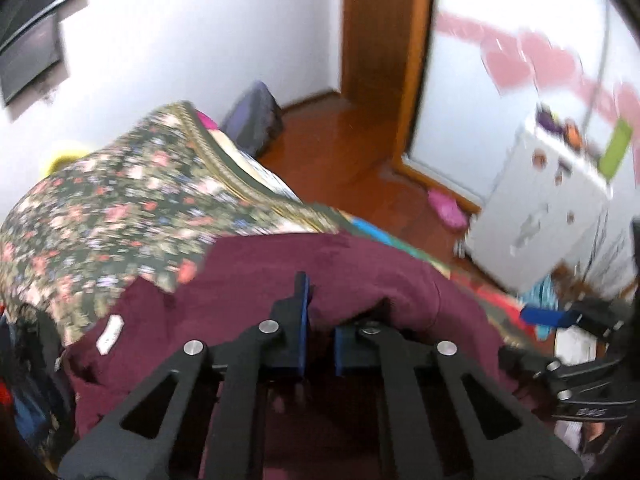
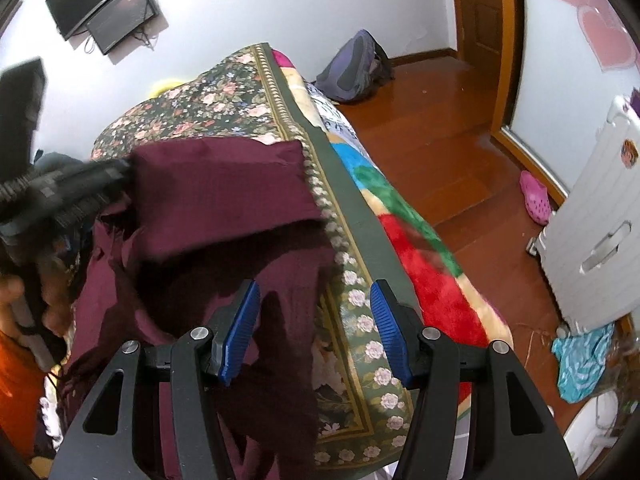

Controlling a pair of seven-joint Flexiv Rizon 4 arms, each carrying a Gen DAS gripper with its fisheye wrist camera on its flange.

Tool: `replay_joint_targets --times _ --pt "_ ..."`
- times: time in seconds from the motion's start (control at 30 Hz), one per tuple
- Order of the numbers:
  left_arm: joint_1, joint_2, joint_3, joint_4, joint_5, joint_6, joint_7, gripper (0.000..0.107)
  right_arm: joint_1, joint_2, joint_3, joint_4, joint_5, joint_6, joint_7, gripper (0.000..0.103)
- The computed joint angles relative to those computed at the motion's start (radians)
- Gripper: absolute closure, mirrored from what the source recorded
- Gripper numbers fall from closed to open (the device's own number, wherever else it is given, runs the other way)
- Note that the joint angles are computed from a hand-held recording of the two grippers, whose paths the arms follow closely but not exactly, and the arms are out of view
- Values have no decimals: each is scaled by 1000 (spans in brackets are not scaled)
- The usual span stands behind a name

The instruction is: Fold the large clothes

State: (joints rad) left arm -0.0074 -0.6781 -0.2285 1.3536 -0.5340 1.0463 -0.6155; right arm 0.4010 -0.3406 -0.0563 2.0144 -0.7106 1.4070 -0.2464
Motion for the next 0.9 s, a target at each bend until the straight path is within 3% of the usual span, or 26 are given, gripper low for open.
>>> replay_joint_targets --times 0.27,0.47,0.77,0.9 --pt "153 112 -61 47 -270 60 -3 102 27 -15 -39 -59 -110 -1 22 50" --pt "213 193 -19 115 -433 156 41 103 27 -55 -19 -118 -110 10 -18 50" --pt "255 254 84 307 -489 192 72 104 48 -95 34 -174 2 -48 -155 50" --pt "235 231 163 415 -365 241 -18 104 56 -100 58 -182 52 -94 -204 50"
